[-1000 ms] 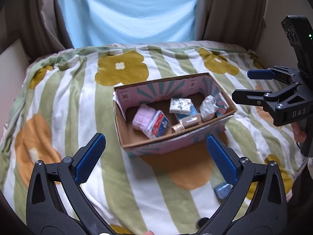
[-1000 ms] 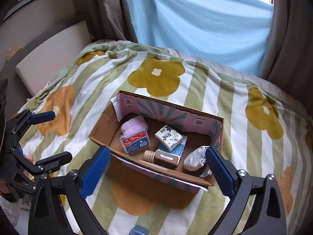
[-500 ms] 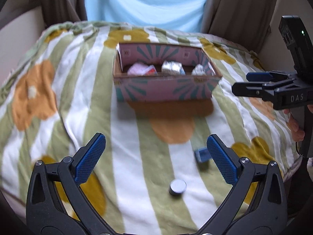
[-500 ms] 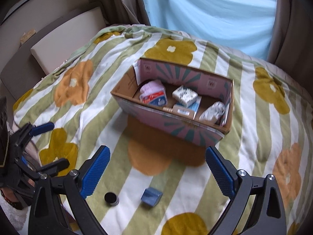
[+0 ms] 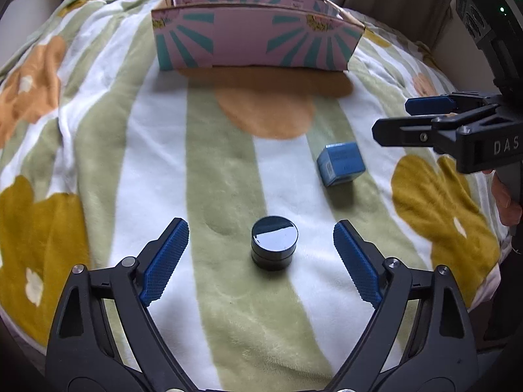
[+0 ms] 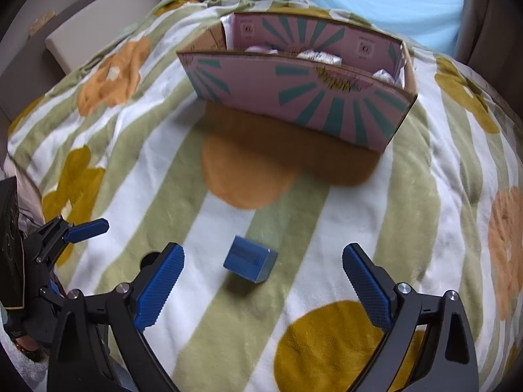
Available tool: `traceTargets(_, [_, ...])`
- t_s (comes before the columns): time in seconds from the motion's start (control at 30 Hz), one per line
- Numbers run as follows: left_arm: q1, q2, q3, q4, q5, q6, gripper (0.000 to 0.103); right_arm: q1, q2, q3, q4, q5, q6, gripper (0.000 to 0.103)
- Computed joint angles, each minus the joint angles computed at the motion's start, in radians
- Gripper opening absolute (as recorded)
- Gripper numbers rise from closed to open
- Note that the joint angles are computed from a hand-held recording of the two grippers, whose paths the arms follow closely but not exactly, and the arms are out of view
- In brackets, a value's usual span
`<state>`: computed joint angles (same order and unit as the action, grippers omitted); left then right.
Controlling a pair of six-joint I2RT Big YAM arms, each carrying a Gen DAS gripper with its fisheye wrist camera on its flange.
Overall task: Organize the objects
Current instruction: 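Withdraw both tools from the box toward the black jar and blue box, then grasp the black round jar with left tool while right tool grasps the blue box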
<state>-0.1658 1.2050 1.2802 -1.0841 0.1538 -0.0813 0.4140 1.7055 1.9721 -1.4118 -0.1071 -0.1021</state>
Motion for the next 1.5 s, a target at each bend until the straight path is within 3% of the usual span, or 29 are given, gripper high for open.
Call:
traceTargets(0.07, [-0.002,-0.003,-0.022,0.018,0.009,-0.006,0.088,0.003,-0.006,-0.039,0.016,0.014,-0.013,0.093])
traceTargets(0.13, [-0.005,-0.005,-0.038,0.027,0.012,-0.013,0.077,0.004,-0.008,-0.072,0.032,0.012,-0.027,0.091])
traceTargets(0.27, [-0.015,-0.006,-0.067,0.049,0.006,-0.024,0.076,0.007,-0.005,-0.113,0.063,0.018,-0.052,0.089])
traceTargets(0.4, [-0.024,0.004,-0.078,0.053,0.002,-0.03,0.066,0.011,0.012,-0.123,0.075,0.021,-0.062,0.083])
traceTargets(0.6, [-0.044,0.013,-0.08,0.064,-0.037,-0.051,0.065,0.023,0.026,-0.126,0.081,0.033,-0.065,0.075])
traceTargets(0.73, [-0.049,0.023,-0.075,0.068,-0.041,-0.051,0.051,0.028,0.031,-0.126,0.082,0.032,-0.065,0.068])
traceTargets(0.83, [-0.054,0.025,-0.077,0.076,-0.048,-0.041,0.048,0.031,0.033,-0.124,0.08,0.029,-0.06,0.064])
traceTargets(0.93, [-0.053,0.029,-0.075,0.074,-0.048,-0.04,0.037,0.032,0.035,-0.124,0.08,0.029,-0.056,0.06])
traceTargets(1.03, [-0.052,0.028,-0.075,0.075,-0.042,-0.041,0.033,0.032,0.037,-0.125,0.077,0.028,-0.052,0.055])
traceTargets(1.5, [-0.04,0.023,-0.058,0.053,-0.007,-0.04,0.032,0.025,0.026,-0.123,0.075,-0.002,-0.023,0.042])
